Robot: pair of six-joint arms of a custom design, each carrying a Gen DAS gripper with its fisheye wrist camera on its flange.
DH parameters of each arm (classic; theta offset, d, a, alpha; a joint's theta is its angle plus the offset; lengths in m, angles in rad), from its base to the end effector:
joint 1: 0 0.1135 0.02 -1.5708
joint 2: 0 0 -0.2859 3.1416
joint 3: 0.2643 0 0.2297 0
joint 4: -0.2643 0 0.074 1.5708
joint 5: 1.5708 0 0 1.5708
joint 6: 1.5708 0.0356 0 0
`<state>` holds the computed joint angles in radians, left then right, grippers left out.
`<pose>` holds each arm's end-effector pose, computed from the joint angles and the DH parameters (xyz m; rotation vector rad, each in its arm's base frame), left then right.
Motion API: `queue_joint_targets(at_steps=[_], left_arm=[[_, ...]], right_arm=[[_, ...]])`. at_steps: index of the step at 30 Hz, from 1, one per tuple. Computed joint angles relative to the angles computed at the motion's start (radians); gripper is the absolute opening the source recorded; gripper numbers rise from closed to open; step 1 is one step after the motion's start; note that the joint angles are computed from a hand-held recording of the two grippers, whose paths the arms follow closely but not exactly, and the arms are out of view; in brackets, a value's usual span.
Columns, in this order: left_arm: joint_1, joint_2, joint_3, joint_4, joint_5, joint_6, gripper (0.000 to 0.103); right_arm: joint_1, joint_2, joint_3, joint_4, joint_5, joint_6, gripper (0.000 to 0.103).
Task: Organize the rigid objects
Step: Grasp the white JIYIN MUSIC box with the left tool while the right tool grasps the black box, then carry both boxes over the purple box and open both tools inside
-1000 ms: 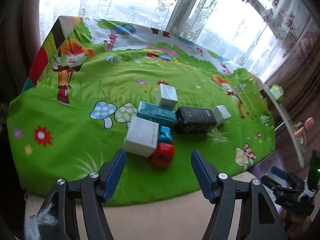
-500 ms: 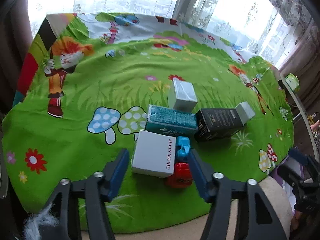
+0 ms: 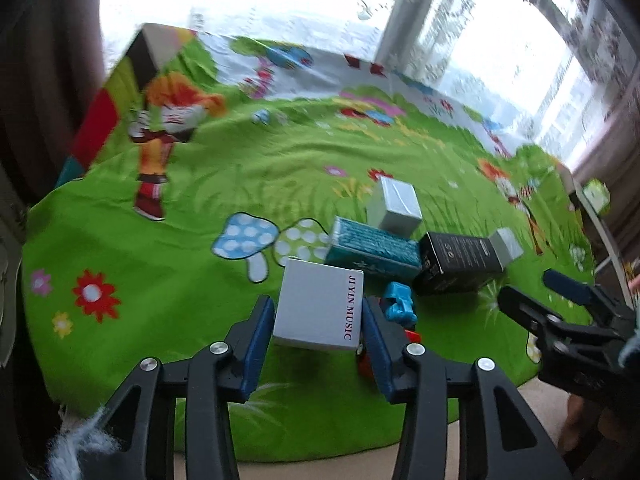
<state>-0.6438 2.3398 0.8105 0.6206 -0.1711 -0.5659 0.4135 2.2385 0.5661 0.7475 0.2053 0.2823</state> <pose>0.2876 -0.2083 0.0139 0.0236 2.4869 -0.3105 0.2774 0.1138 0.0244 -0.0769 2.4676 0.0426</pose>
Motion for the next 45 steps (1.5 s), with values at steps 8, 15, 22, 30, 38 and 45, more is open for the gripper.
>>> queue_joint_targets(at_steps=[8,15,22,30,38,45], left_arm=[[-0.018,-0.020,-0.102,0.133,-0.048,-0.050,0.046],[-0.018,-0.016,-0.097,0.130,-0.044,-0.050,0.046],[-0.022,-0.011,-0.092,0.128,-0.045,-0.046,0.046],[-0.022,-0.008,-0.086,0.123,-0.047,-0.037,0.046],[-0.045,-0.029,-0.103,0.132,-0.082,-0.032,0.046],[-0.100,-0.060,-0.111,0.117,-0.118,-0.032,0.046]], right_arm=[[0.041,0.026,0.100,-0.069,0.026,0.004,0.097],[0.039,0.070,0.206,-0.163,0.029,0.030,0.099],[0.034,0.111,0.280,-0.234,0.020,0.038,0.099],[0.009,0.144,0.315,-0.252,-0.020,0.057,0.089],[0.031,0.093,0.191,-0.119,0.042,0.069,0.087],[0.045,0.029,0.046,-0.001,0.095,0.078,0.087]])
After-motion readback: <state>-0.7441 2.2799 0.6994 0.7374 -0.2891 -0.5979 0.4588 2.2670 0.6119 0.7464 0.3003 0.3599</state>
